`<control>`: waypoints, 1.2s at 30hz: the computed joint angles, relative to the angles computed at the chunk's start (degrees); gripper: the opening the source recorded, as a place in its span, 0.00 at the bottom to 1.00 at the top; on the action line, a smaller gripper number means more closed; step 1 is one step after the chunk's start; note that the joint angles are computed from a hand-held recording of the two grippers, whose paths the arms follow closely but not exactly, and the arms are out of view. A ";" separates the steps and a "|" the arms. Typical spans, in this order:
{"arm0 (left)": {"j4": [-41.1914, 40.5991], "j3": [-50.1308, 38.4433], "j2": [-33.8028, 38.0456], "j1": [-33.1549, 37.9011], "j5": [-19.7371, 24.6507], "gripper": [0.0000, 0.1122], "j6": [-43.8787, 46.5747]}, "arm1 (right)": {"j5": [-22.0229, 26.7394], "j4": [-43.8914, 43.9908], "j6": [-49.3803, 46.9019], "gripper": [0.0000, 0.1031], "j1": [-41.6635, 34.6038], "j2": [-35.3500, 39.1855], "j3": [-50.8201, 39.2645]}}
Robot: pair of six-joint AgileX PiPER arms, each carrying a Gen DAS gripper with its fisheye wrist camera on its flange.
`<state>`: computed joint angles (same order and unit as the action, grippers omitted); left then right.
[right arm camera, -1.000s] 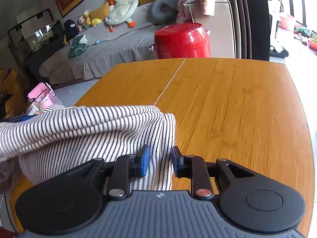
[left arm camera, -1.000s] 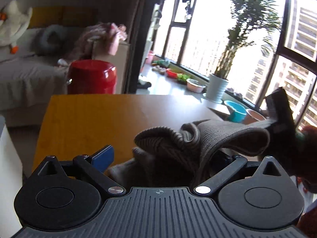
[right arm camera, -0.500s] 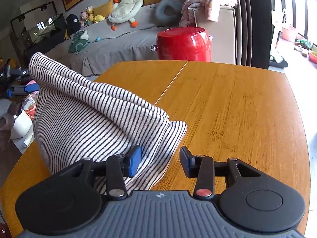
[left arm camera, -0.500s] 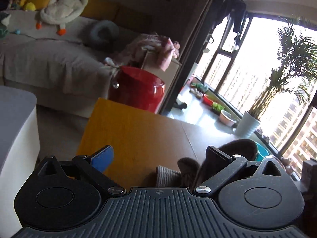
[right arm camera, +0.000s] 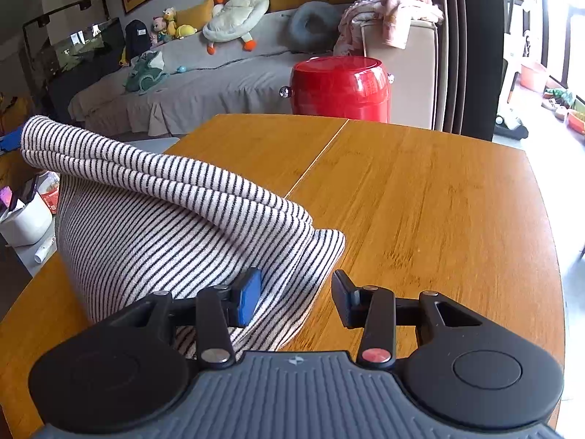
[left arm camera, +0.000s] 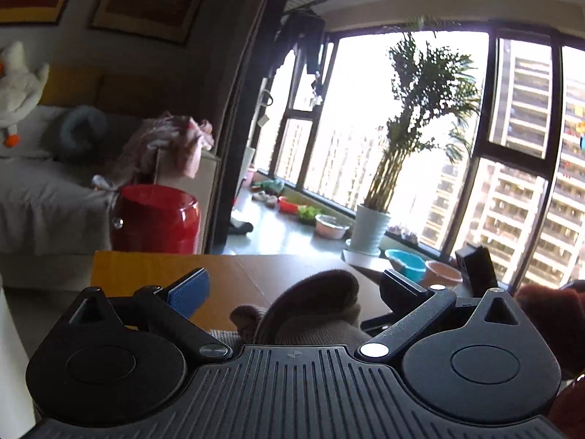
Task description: Fold clothes
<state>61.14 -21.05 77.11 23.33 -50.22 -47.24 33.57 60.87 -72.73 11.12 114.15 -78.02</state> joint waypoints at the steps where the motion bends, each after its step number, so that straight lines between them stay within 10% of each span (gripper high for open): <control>1: -2.65 -0.39 0.55 -2.81 2.72 0.91 1.96 | -0.04 -0.21 0.08 0.40 0.02 -0.07 -0.07; 5: -15.22 -8.71 11.16 -12.84 12.20 0.83 5.79 | -2.95 1.58 -3.90 0.40 0.56 -2.57 1.93; 10: -12.63 -22.50 24.25 -14.57 22.24 0.50 -7.43 | -8.89 16.67 -19.66 0.37 1.48 -8.00 5.96; 15: -11.00 -27.47 31.18 -13.92 26.03 0.50 -10.58 | 8.48 15.87 -12.54 0.37 0.83 -6.16 1.34; 21: -8.50 -28.63 31.29 -13.92 27.68 0.50 -13.04 | 1.75 14.84 -18.36 0.43 7.08 -3.90 4.01; 27: -7.08 -25.17 26.96 -11.77 24.82 0.64 -14.84 | 2.53 13.54 -14.88 0.58 4.67 -2.35 3.42; 36: 10.61 -12.80 19.86 1.02 4.56 0.85 -21.06 | 5.55 13.36 -11.82 0.61 3.23 0.49 0.59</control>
<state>71.75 -33.85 96.97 24.35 -45.66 -68.30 39.13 74.24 -84.55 14.35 114.65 -77.43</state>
